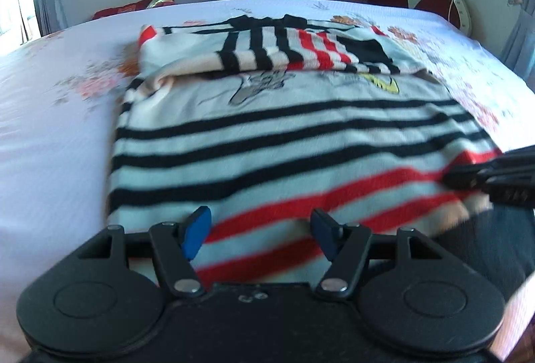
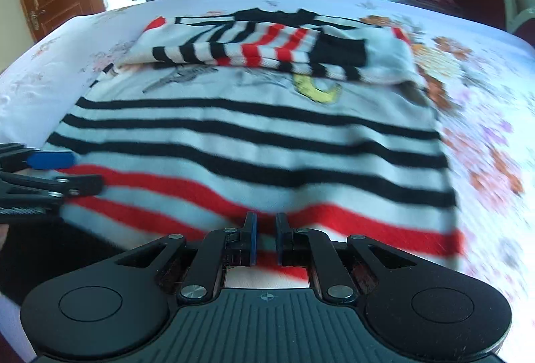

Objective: Fold small clothes

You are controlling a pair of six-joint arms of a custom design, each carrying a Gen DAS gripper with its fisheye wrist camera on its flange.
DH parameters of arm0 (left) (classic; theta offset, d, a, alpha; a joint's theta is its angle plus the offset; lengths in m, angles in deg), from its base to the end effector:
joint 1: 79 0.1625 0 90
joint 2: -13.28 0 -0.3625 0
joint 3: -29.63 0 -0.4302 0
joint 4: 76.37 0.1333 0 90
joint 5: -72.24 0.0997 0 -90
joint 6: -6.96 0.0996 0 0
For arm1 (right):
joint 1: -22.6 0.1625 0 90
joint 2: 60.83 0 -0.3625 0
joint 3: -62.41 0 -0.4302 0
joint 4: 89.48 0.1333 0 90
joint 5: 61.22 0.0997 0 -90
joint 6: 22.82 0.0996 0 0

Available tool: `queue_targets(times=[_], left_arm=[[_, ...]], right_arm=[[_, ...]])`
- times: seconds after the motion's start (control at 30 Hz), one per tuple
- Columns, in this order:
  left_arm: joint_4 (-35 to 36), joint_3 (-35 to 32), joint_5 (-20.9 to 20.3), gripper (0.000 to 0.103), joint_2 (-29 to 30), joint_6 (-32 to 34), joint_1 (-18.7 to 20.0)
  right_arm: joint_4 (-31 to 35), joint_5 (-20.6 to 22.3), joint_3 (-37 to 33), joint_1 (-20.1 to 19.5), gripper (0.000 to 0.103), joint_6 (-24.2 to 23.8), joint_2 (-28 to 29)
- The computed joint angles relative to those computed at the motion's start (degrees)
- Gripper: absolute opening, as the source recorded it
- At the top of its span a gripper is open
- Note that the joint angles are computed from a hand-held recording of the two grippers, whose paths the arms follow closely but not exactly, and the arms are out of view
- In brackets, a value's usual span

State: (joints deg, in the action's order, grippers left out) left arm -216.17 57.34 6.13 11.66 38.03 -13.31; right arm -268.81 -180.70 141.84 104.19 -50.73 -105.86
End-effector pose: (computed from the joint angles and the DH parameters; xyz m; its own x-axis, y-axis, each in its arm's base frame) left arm -0.2026 -0.8704 -0.0597 -0.5766 0.6259 -0.5251 0.7875 0.5970 -0.1531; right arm -0.0248 -0.7438 0.2077 -0.7483 0.1986 0.6330 -0.3013 0.7484 -0.5909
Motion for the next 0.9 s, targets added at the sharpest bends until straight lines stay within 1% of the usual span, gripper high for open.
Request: queue_targets(times=[0.13,0.23,0.4,0.53,0.63,0.67,0.7,0.77,0.8,0.83,0.9], left_arm=[[-3.46,9.83,0.20,0.065,-6.28,0.07,0.40],[-4.63,14.35,0.32,0.065,-9.42,-0.59,0.60],[-5.87,19.05,0.63,0.064,-12.86,-2.46,0.58],[-7.51,21.94,0.84,0.065,-14.91,-4.14,0.39],[-8.37,23.19,2.51,0.075,-15.63,-4.47,0.05],[-8.18,23.31,2.64,0.075,-15.79,-4.83,0.10],[-7.51,23.25,2.48,0.075,-15.94,-5.49,0.23],[-6.14,23.02,2.85,0.074,-16.02,-6.98,0.42],[-5.24,22.82,2.63,0.073,-16.08,-7.87,0.60],[-4.42,22.73,2.14,0.072,-16.24,-8.84,0.84],[-3.87,23.08,1.40,0.070,-16.67,-9.81,1.16]], right_arm=[[-3.33,-1.63,4.73,0.20,0.009,1.15,-2.59],[-5.87,-3.19,7.15,0.71,0.009,0.48,-3.43],[-7.93,-5.49,9.28,1.76,0.009,-0.22,-4.12],[-8.39,-7.11,11.45,2.01,0.009,1.64,-5.59],[-9.86,-8.32,13.25,1.85,0.010,3.00,-6.72],[-10.27,-8.61,13.86,1.71,0.010,3.75,-7.20],[-10.48,-8.83,14.44,1.56,0.012,4.63,-7.72],[-11.26,-9.58,15.32,1.33,0.032,5.96,-8.41],[-12.06,-10.03,15.85,1.23,0.053,6.16,-8.78],[-13.41,-10.53,16.23,1.25,0.057,5.87,-8.84],[-14.56,-10.89,17.07,1.20,0.057,5.48,-9.30]])
